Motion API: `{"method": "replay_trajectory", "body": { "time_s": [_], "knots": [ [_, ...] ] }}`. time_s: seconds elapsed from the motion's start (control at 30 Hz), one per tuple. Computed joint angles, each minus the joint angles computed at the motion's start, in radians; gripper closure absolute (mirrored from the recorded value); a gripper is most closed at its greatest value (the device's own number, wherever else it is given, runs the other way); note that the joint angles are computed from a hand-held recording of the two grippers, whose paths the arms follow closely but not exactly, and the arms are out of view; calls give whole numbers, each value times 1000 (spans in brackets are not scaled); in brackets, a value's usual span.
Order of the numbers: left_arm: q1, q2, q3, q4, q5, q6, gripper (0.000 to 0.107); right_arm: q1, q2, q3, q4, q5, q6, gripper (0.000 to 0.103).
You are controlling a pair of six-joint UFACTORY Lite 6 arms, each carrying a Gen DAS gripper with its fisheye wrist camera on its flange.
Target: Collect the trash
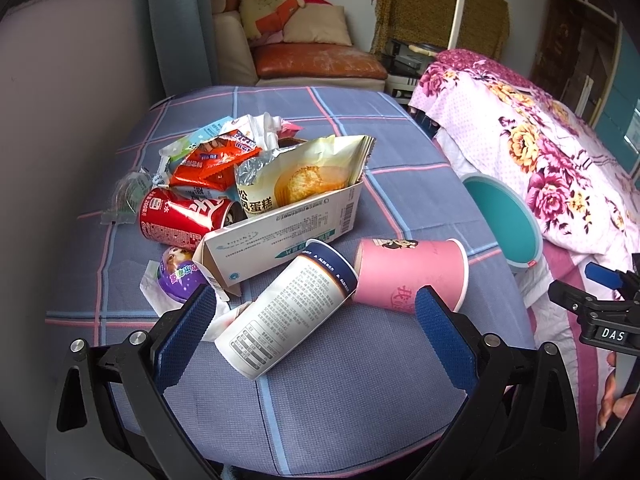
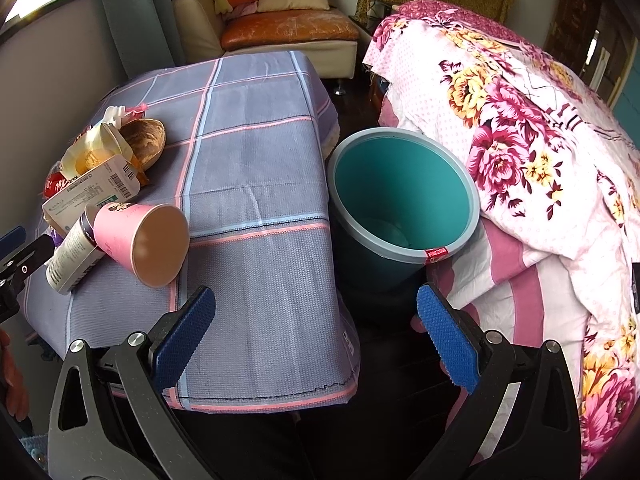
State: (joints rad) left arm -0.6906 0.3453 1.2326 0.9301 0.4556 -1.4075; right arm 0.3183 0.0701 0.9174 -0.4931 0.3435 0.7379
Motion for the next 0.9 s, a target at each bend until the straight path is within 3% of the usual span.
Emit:
{"method": "replay_trajectory", "body": {
  "time_s": [0.9],
  "knots": [
    [36,1,-48,48,-71,-20,7,4,39,37,-13,21,-6,6]
  ]
}}
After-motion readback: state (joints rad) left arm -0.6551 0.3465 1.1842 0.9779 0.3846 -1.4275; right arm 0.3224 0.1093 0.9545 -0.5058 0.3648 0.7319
